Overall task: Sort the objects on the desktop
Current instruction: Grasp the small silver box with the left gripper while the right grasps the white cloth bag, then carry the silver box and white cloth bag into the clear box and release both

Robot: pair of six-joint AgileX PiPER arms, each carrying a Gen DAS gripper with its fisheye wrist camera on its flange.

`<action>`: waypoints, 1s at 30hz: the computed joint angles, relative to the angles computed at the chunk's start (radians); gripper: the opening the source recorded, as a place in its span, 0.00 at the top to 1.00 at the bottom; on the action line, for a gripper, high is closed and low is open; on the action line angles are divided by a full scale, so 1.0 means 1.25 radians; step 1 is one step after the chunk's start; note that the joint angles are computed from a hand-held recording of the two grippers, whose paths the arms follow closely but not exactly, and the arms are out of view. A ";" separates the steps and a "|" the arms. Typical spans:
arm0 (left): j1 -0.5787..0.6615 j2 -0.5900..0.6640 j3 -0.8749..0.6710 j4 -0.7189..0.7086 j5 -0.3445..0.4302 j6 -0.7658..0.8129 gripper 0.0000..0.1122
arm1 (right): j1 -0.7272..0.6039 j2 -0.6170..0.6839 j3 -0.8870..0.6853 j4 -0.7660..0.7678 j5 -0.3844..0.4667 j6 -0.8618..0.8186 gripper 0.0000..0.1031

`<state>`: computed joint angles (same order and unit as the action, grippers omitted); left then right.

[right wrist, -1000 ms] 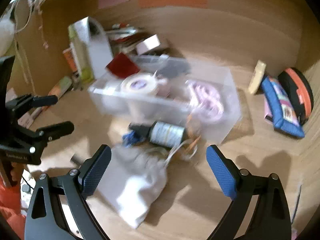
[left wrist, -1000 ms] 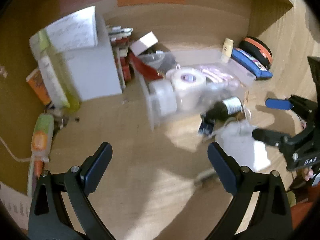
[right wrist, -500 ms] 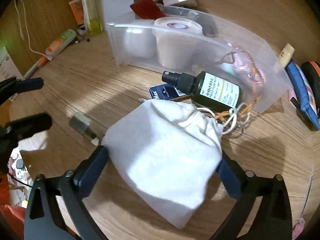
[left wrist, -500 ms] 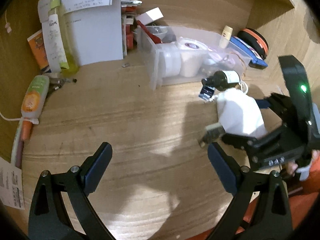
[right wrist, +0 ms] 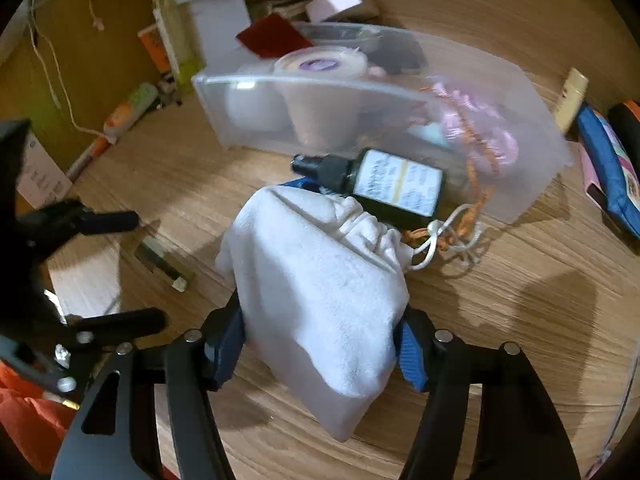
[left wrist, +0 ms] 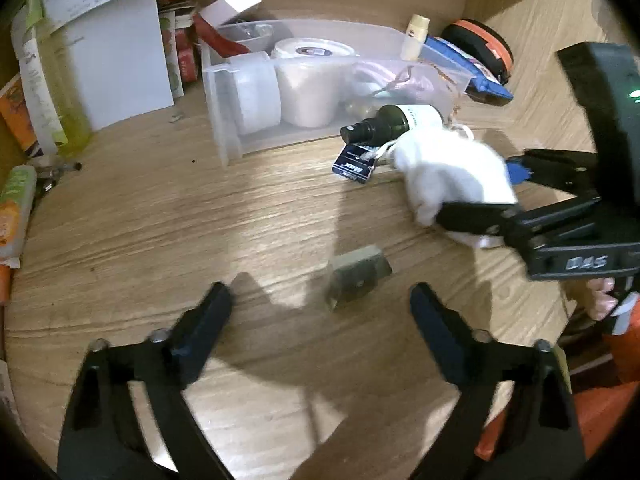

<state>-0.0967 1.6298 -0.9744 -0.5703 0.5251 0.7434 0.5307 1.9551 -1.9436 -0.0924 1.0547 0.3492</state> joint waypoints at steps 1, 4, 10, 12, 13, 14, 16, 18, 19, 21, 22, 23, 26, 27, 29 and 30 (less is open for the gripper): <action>-0.011 -0.004 0.005 0.026 -0.024 -0.030 0.30 | -0.005 -0.017 0.019 0.001 -0.014 0.001 0.42; -0.019 -0.003 0.010 0.030 -0.051 -0.044 0.43 | -0.019 -0.061 0.060 0.001 -0.048 0.005 0.43; -0.023 -0.005 0.016 0.039 -0.081 -0.069 0.75 | -0.033 -0.100 0.066 -0.025 -0.078 0.023 0.43; -0.021 -0.003 0.013 0.040 -0.082 -0.081 0.75 | -0.041 -0.108 0.066 -0.025 -0.091 0.023 0.43; -0.019 -0.002 0.010 0.042 -0.081 -0.088 0.75 | -0.047 -0.113 0.069 -0.026 -0.099 0.025 0.43; -0.018 -0.004 0.009 0.041 -0.081 -0.091 0.75 | -0.051 -0.116 0.071 -0.027 -0.107 0.027 0.43; -0.019 -0.014 0.006 0.049 -0.082 -0.110 0.75 | -0.068 -0.119 0.069 -0.014 -0.123 0.018 0.43; -0.018 -0.026 -0.006 0.049 -0.074 -0.118 0.75 | -0.084 -0.117 0.057 -0.002 -0.132 0.008 0.43; -0.013 -0.032 -0.016 0.029 -0.059 -0.103 0.75 | -0.093 -0.114 0.046 0.006 -0.136 -0.002 0.43; -0.011 -0.051 -0.030 0.012 -0.051 -0.104 0.75 | -0.108 -0.106 0.016 0.018 -0.136 -0.018 0.43; -0.012 -0.055 -0.035 0.015 -0.054 -0.109 0.75 | -0.114 -0.098 -0.007 0.019 -0.133 -0.023 0.43; -0.017 -0.064 -0.041 0.027 -0.062 -0.127 0.75 | -0.119 -0.092 -0.027 0.020 -0.132 -0.032 0.43; -0.020 -0.078 -0.072 0.011 -0.051 -0.121 0.75 | -0.130 -0.069 -0.093 0.017 -0.127 -0.045 0.42; -0.008 -0.076 -0.089 -0.045 -0.027 -0.068 0.75 | -0.135 -0.057 -0.119 0.024 -0.123 -0.052 0.42; -0.004 -0.071 -0.116 -0.074 -0.015 -0.044 0.75 | -0.150 -0.029 -0.176 0.046 -0.110 -0.073 0.42; -0.009 -0.063 -0.134 -0.053 -0.020 -0.065 0.75 | -0.156 -0.012 -0.207 0.051 -0.104 -0.070 0.42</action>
<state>-0.1074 1.5505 -1.1423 -0.6365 0.4995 0.6620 0.3356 1.9402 -2.2020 -0.0290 0.9243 0.2611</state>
